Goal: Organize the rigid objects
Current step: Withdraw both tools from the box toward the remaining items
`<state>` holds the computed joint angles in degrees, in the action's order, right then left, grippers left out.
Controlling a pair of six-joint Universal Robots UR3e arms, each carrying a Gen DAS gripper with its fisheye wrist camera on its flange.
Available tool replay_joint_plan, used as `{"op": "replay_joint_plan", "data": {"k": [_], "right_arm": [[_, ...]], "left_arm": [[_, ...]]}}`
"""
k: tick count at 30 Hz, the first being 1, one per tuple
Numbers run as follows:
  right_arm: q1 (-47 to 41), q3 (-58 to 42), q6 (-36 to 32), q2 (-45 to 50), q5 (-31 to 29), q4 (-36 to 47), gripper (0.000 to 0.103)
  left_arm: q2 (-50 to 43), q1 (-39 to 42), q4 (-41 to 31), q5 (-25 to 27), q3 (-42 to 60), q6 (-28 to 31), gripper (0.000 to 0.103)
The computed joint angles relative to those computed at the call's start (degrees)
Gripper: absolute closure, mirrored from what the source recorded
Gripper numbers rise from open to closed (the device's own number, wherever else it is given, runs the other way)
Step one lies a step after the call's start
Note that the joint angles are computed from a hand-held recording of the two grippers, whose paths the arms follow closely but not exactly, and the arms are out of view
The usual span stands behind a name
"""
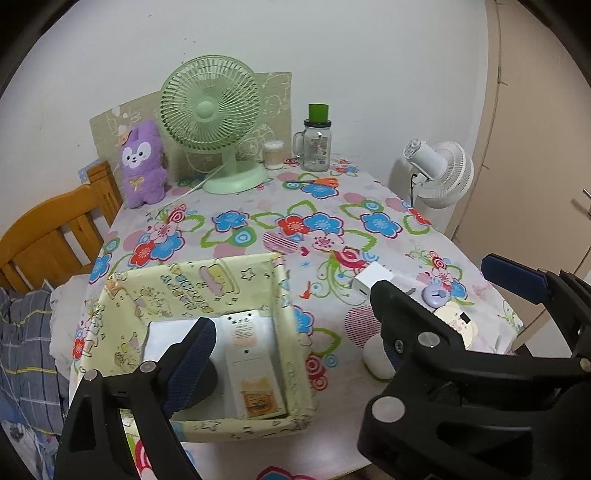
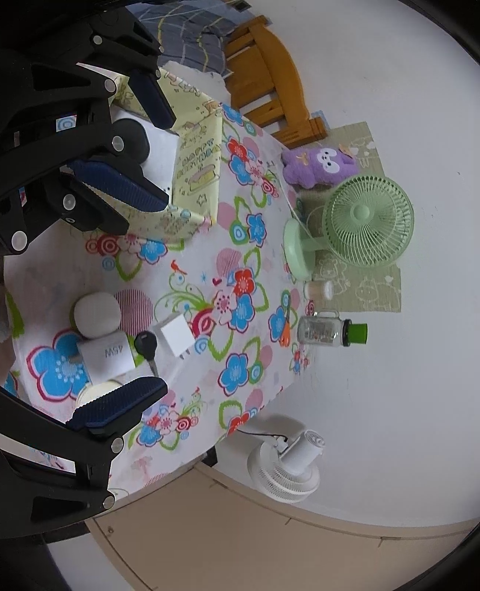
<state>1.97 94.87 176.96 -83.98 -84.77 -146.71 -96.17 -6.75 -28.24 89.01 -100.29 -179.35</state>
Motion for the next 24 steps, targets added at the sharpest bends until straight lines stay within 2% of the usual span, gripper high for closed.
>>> {"op": "replay_joint_plan", "data": {"k": [24], "right_arm": [[-9.9, 7.1, -5.0, -4.3, 3.4, -3.8, 0.009]], "left_arm": [[-9.3, -9.0, 0.4, 4.4, 9.3, -3.7, 0.007]]}}
